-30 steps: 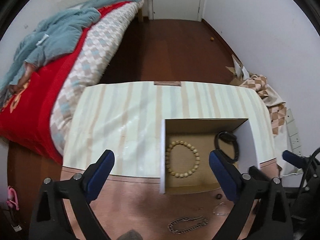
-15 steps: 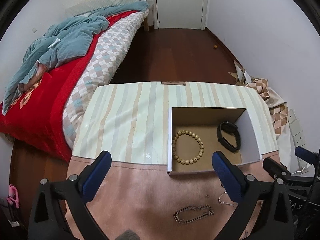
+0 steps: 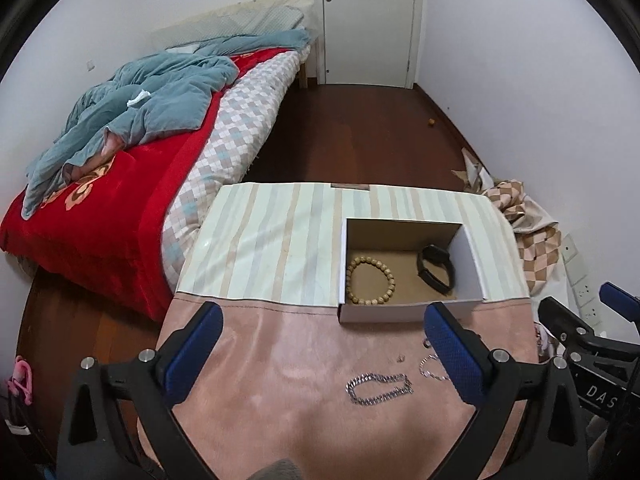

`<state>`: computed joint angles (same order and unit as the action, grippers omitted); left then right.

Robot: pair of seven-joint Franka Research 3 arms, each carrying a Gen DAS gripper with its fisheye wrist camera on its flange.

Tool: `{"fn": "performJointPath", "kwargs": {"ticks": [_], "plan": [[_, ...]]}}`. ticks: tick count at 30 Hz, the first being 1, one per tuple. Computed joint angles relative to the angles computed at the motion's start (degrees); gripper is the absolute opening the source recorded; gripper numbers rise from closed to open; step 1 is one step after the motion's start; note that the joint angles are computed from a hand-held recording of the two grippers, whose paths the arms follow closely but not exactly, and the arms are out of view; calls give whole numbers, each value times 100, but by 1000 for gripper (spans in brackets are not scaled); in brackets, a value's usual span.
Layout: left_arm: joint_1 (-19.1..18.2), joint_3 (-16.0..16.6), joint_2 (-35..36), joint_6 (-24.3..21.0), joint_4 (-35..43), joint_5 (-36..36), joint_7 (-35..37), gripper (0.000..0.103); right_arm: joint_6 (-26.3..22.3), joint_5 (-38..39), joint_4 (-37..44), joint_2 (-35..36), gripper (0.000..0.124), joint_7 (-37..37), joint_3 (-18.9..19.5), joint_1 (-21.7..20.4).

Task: Organize jewelry
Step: 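Withdraw both tools from the box toward the remaining jewelry, then grasp the silver chain bracelet with the left tool while the right tool grasps the pendant necklace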

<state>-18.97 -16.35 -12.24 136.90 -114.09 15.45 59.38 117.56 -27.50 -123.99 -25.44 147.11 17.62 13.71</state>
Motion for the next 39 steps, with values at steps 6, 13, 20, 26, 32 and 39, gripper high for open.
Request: {"fn": "performJointPath", "kwargs": {"ticks": [6,13,20,26,32,39], "plan": [[-56,15,-441,-30,-230,-110,65,103,-182,-16,63,-229,99,65,173,76],[-5,-19,-751,-80,-410,-71,-57,103,-122,160,63,-419,99,94,258,162],[19,-19,-976,21,-1027,-10,-395,103,221,736,-789,-1026,99,516,162,113],[-12,-49,-704,-286,-1437,-29,-517,103,532,1770,-2111,-1526,94,655,-187,93],[-59,-51,-363,-408,-1616,19,-640,103,1011,2257,-3010,-1692,74,681,-262,-49],[-98,-10,-23,-376,-1477,20,-551,103,1632,1810,-3027,-1108,59,739,-21,-379]]}}
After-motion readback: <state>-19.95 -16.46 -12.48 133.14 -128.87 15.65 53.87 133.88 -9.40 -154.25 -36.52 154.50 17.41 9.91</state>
